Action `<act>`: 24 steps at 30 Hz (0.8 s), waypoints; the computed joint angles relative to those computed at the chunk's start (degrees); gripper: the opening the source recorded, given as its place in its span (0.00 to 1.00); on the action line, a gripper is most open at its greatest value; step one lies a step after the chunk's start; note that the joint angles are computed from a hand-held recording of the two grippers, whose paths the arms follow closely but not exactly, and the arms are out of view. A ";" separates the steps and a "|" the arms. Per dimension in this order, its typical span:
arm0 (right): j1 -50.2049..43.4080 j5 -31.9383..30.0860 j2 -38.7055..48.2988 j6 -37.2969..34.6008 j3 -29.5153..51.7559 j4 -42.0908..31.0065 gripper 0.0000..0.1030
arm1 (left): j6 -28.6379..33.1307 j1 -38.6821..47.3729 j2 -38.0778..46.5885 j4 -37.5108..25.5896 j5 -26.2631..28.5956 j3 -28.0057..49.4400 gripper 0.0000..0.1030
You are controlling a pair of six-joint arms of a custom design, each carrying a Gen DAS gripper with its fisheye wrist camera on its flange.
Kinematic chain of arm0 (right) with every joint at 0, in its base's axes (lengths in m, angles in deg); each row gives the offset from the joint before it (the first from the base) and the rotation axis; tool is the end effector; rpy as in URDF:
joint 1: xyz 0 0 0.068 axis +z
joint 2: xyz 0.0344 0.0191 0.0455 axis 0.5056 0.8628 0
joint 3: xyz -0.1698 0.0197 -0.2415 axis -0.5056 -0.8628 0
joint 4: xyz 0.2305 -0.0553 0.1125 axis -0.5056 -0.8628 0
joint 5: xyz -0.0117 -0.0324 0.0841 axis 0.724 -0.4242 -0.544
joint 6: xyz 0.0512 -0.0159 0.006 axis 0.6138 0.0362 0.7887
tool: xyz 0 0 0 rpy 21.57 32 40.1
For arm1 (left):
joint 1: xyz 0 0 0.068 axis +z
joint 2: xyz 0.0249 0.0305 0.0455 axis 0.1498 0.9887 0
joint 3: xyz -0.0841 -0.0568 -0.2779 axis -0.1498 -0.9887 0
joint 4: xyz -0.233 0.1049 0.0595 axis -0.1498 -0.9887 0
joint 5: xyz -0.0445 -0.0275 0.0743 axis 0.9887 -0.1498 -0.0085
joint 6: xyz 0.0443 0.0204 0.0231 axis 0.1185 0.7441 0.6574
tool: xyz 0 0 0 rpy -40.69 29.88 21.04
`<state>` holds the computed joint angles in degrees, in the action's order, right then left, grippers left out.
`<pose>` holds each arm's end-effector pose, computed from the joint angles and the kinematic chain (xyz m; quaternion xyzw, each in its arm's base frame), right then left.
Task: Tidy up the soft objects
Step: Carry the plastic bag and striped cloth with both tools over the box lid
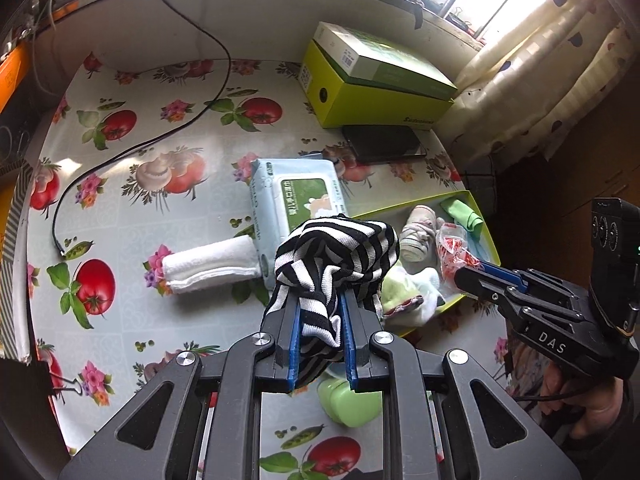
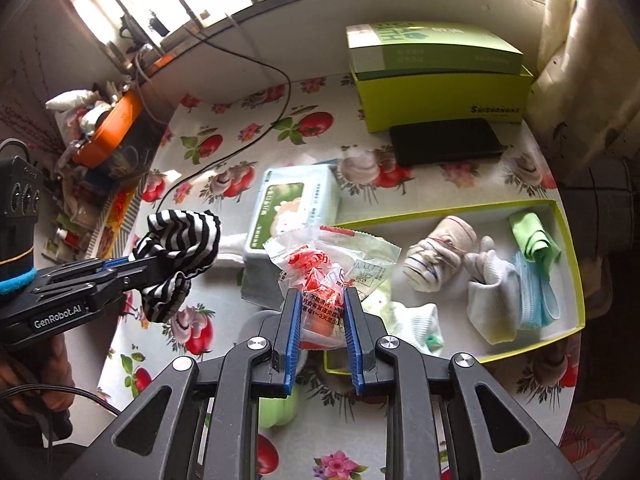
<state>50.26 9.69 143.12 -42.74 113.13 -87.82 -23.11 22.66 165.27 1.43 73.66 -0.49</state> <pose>0.2857 0.1101 0.2895 -0.0594 0.9622 0.1590 0.2131 0.2971 0.0590 0.3015 0.0586 0.9668 -0.1693 0.1821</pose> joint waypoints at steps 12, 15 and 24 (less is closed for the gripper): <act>-12.76 -1.95 0.02 -3.25 -5.38 0.89 0.19 | -3.16 -7.51 2.36 0.35 0.96 3.11 0.17; -13.45 -2.23 1.84 -3.73 -5.98 1.43 0.19 | -3.65 -8.58 2.99 0.58 0.88 3.46 0.17; -13.78 -1.76 9.90 -5.22 -6.61 3.44 0.19 | -4.26 -11.04 4.87 0.90 -0.06 4.11 0.17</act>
<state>36.49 7.93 153.02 -47.96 106.52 -84.38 -27.37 11.62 170.14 2.33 73.60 3.62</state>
